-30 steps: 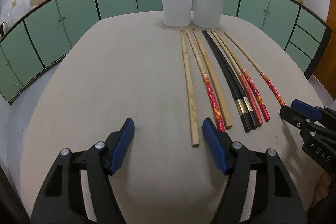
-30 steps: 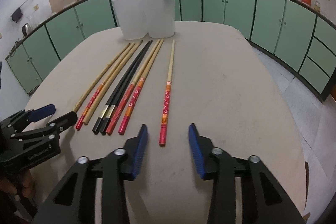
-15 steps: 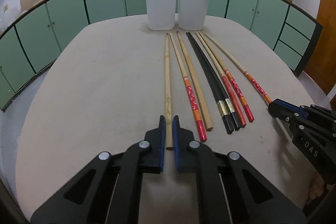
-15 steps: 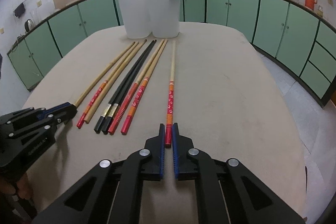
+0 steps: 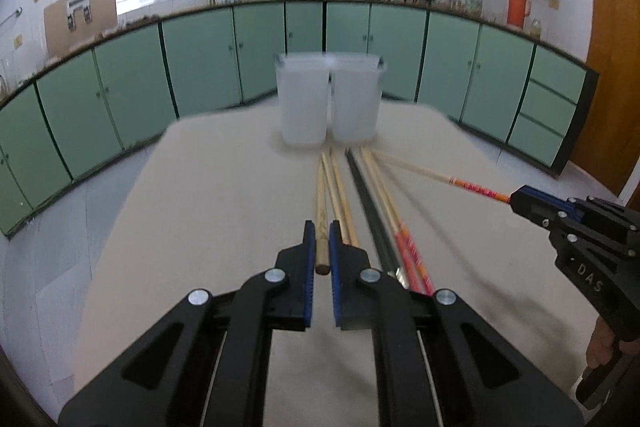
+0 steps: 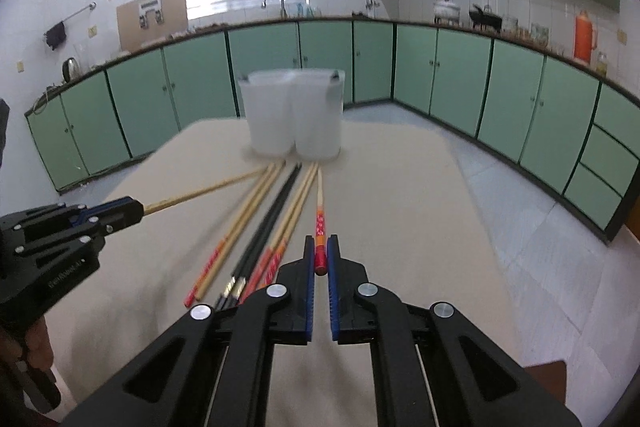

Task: Organize utensils
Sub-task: 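Lift both chopsticks upright and lower them into the holder compartments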

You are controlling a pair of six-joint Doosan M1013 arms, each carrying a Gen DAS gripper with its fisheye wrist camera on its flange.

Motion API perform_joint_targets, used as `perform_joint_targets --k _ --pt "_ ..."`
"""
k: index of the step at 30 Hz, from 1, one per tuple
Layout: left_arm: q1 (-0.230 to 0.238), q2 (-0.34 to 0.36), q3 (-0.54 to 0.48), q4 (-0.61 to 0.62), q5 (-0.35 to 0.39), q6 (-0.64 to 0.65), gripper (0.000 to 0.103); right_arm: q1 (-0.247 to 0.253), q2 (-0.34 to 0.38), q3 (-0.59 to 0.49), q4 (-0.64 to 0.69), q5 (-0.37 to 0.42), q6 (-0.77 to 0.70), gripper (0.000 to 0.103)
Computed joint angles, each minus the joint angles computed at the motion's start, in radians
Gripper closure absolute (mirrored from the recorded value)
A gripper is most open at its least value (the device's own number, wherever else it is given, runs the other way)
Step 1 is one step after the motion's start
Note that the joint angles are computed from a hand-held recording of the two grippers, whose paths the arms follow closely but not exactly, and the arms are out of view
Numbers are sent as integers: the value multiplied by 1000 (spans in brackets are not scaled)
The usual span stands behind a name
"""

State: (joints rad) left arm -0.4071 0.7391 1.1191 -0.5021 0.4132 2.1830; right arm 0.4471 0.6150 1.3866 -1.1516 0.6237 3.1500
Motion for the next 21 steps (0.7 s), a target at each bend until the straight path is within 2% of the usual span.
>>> perform_joint_targets --k 4,12,16,21 --pt "5 -20 1 -132 -27 126 97 -5 -21 1 -65 -14 46 97" --pt "18 -18 -61 -335 -5 286 97 -27 -52 -16 -168 -66 109 97" --pt "21 0 -115 -387 30 315 97 -44 -55 -46 -137 -93 49 97" --pt "26 26 -185 -402 78 285 97 -76 -53 -87 4 -156 -92 97"
